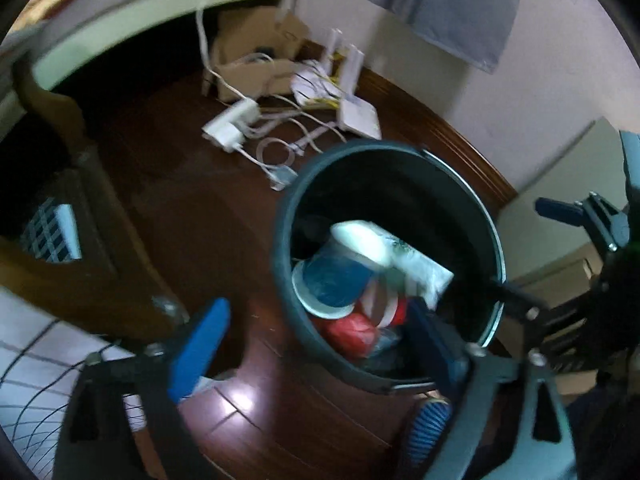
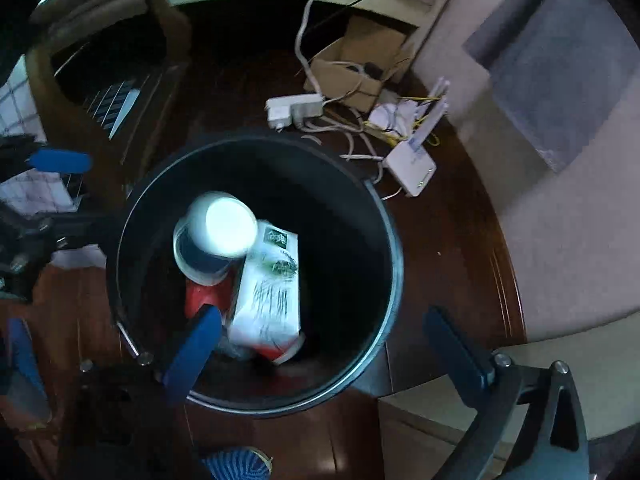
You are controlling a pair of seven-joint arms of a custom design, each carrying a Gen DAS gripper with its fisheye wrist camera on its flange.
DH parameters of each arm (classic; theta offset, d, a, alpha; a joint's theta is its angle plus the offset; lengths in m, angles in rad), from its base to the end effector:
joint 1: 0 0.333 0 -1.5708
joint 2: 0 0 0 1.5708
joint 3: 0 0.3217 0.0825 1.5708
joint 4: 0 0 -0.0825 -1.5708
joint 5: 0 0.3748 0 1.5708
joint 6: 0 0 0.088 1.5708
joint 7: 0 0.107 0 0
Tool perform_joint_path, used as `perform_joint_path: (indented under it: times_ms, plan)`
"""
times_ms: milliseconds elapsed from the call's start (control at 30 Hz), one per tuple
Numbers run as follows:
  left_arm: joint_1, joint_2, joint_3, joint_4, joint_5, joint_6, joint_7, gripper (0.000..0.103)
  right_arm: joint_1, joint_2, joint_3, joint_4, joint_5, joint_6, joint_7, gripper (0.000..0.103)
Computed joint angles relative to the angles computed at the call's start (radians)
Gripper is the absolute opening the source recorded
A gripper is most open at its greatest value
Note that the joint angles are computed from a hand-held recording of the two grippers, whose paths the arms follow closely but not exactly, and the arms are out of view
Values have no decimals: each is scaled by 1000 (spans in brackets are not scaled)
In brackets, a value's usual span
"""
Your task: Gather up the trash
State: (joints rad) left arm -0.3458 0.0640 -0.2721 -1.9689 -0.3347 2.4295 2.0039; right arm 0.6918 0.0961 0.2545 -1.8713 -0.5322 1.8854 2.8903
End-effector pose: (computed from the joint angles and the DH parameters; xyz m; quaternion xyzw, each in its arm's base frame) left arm 0.4881 -0.3445 0.4924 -0.3485 0.9062 -0.2390 0.0166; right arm 0.3690 0.4404 0.4731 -0.6203 0.7474 -0.2336 0.0451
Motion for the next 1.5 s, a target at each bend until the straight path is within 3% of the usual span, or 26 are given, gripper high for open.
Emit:
perform_joint_path:
  times_ms: [200, 567, 800, 1200, 1500]
  plan:
    - [7, -82, 1, -97, 6, 101, -43, 97, -1, -9, 2, -5, 17, 34, 76, 103]
    - [30, -158, 4, -143, -9, 128, -28, 97, 45, 34, 9, 110, -31, -30, 92, 103]
    - [51, -237, 11, -170, -33, 131, -15, 97, 89, 53, 18, 214, -86, -114, 118, 103]
    - [97, -453, 53, -232, -126, 96, 51, 97, 290, 203, -3, 638, -256, -421, 160, 103]
    - [129, -581, 65, -269, -147, 91, 89, 97, 471, 382, -112, 1019, -345, -596, 54, 103]
